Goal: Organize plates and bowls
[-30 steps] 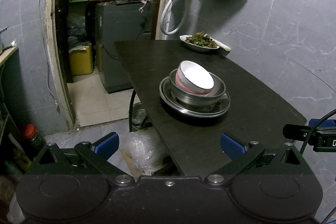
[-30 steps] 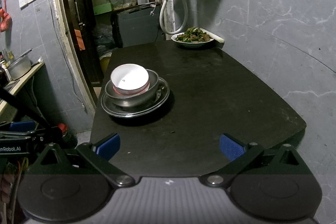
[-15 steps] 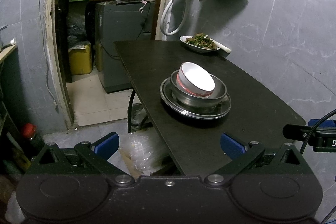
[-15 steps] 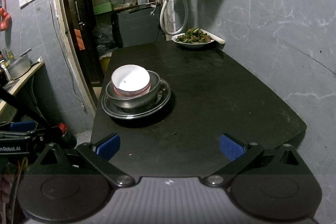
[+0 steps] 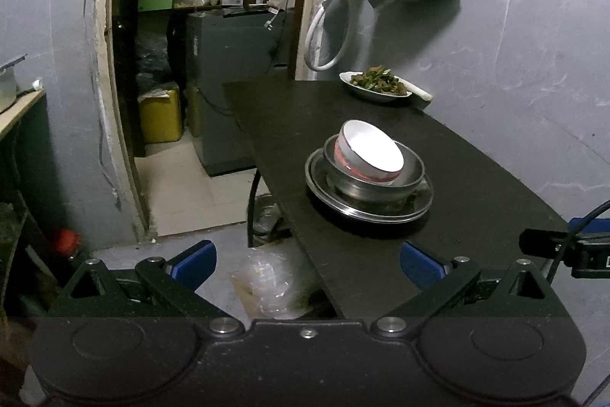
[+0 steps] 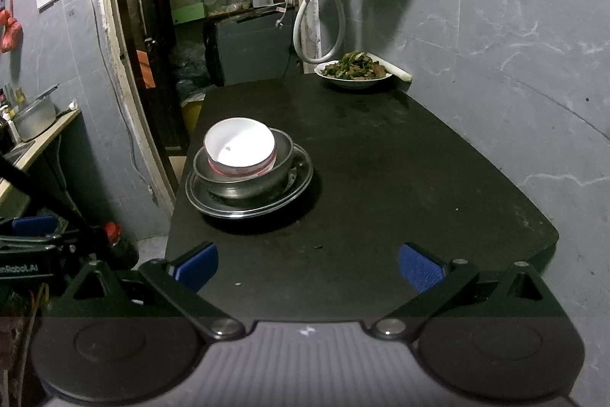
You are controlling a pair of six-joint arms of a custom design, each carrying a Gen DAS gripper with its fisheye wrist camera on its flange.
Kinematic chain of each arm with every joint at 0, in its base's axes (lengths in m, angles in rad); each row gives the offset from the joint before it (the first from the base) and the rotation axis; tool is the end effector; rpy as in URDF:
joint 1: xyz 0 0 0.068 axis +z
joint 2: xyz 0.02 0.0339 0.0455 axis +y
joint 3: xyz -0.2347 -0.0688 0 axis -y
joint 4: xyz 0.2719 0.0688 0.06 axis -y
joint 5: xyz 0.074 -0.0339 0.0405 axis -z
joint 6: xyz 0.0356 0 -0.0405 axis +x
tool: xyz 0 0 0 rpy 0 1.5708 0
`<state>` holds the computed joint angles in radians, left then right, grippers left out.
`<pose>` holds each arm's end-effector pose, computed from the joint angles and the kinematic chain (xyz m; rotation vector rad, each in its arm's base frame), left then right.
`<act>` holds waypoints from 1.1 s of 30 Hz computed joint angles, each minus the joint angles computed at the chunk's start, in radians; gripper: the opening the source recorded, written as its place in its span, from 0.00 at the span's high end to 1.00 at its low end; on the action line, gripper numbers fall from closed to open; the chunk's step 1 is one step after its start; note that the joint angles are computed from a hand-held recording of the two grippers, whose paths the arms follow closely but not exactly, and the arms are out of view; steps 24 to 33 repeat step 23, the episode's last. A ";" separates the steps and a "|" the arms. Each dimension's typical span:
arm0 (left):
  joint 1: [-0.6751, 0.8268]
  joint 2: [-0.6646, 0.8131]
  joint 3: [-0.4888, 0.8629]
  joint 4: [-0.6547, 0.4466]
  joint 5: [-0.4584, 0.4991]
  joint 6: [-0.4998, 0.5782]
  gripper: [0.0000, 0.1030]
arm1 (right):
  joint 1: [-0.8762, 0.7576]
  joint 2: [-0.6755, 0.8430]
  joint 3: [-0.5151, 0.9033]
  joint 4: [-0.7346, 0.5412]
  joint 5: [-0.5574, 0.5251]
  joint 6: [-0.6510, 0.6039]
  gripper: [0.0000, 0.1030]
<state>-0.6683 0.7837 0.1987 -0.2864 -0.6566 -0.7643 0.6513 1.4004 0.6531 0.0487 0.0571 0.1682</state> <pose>0.1542 -0.0941 0.1009 -0.3794 2.1896 0.0385 0.2432 0.1829 0.1336 -0.5192 2.2353 0.3659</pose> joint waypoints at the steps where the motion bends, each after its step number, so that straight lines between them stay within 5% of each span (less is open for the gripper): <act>1: 0.004 -0.002 -0.003 0.003 0.008 0.002 0.01 | -0.001 0.002 0.002 0.000 -0.001 0.000 0.00; 33: 0.090 0.200 0.056 0.137 0.085 0.036 0.01 | -0.050 0.115 0.071 0.014 -0.061 -0.014 0.00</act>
